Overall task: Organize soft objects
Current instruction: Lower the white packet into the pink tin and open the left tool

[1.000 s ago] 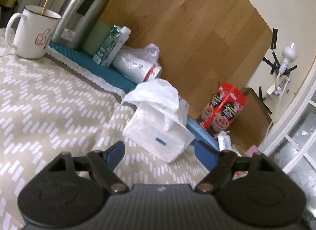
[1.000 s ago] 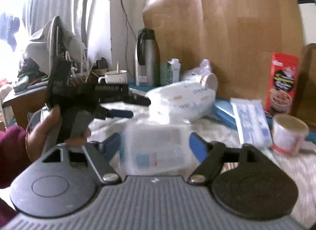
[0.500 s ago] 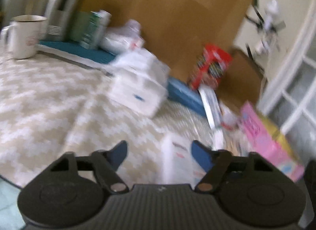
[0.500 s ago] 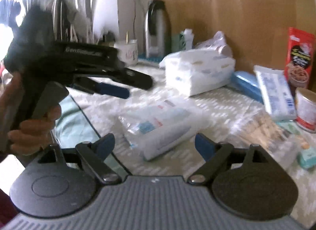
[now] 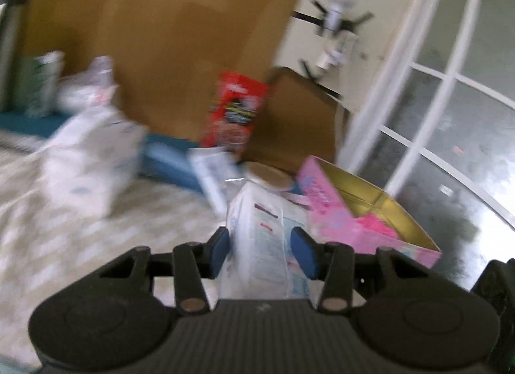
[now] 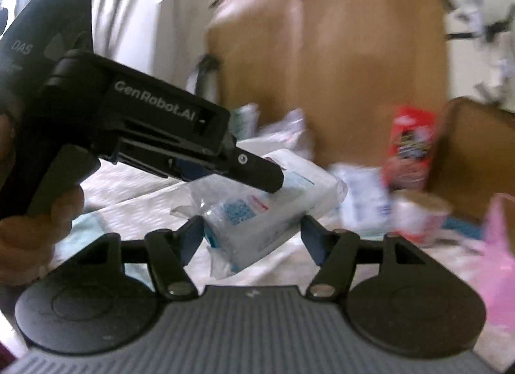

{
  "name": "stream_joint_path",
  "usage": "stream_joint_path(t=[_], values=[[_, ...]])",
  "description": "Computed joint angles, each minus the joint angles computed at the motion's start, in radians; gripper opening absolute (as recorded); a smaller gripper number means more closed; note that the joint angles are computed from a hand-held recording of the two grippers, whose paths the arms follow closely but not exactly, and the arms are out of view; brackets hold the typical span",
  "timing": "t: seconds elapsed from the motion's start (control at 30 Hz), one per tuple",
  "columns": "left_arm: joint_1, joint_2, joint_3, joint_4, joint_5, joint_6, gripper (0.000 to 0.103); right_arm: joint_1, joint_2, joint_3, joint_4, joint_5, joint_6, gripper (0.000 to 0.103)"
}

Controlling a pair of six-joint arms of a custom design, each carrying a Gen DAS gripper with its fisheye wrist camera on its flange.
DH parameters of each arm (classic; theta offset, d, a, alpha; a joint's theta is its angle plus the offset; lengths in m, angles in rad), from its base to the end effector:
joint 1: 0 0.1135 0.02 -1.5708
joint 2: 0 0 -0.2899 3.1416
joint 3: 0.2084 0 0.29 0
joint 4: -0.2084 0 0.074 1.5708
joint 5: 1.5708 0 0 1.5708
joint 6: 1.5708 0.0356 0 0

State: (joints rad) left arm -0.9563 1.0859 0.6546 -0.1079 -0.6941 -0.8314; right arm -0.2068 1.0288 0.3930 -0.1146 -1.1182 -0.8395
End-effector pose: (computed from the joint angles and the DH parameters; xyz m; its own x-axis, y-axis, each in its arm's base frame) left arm 0.1654 -0.1950 0.2538 -0.4297 -0.3761 -0.8209 -0.0088 0.9108 -0.4127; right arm 0.2022 -0.0097 0.1806 -0.0334 -0.3256 -0.9449 -0.8667 0.4803 -0.1348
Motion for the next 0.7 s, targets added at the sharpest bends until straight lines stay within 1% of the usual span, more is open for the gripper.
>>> stream_joint_path(t=[0.1, 0.17, 0.23, 0.3, 0.37, 0.43, 0.53, 0.57, 0.6, 0.63, 0.67, 0.7], values=[[0.064, 0.176, 0.121, 0.095, 0.117, 0.100, 0.043, -0.092, 0.071, 0.025, 0.113, -0.004, 0.061, 0.068], [0.088, 0.290, 0.222, 0.139, 0.177, 0.159, 0.043, -0.148, 0.133, 0.058, 0.196, -0.006, 0.136, 0.068], [0.111, 0.412, 0.343, 0.180, 0.237, 0.231, 0.043, -0.205, 0.206, 0.098, 0.321, -0.006, 0.243, 0.068], [0.127, 0.519, 0.461, 0.186, 0.285, 0.280, 0.044, -0.239, 0.284, 0.147, 0.436, 0.009, 0.338, 0.069], [0.147, 0.635, 0.599, 0.152, 0.340, 0.308, 0.044, -0.261, 0.362, 0.209, 0.484, 0.029, 0.401, 0.069], [0.159, 0.731, 0.708, 0.123, 0.379, 0.306, 0.044, -0.277, 0.438, 0.281, 0.487, 0.063, 0.434, 0.068], [0.166, 0.870, 0.883, 0.037, 0.388, 0.297, 0.044, -0.278, 0.530, 0.363, 0.492, 0.127, 0.473, 0.068], [0.166, 0.912, 0.939, -0.002, 0.381, 0.296, 0.045, -0.266, 0.547, 0.369, 0.515, 0.164, 0.494, 0.068], [0.162, 0.960, 1.007, -0.056, 0.362, 0.297, 0.050, -0.256, 0.569, 0.380, 0.545, 0.215, 0.521, 0.070], [0.158, 0.989, 1.046, -0.082, 0.345, 0.301, 0.059, -0.243, 0.587, 0.392, 0.564, 0.273, 0.539, 0.075], [0.153, 1.009, 1.072, -0.095, 0.327, 0.302, 0.062, -0.239, 0.593, 0.392, 0.570, 0.322, 0.542, 0.083], [0.148, 1.015, 1.078, -0.096, 0.311, 0.304, 0.064, -0.221, 0.610, 0.385, 0.630, 0.404, 0.567, 0.085]])
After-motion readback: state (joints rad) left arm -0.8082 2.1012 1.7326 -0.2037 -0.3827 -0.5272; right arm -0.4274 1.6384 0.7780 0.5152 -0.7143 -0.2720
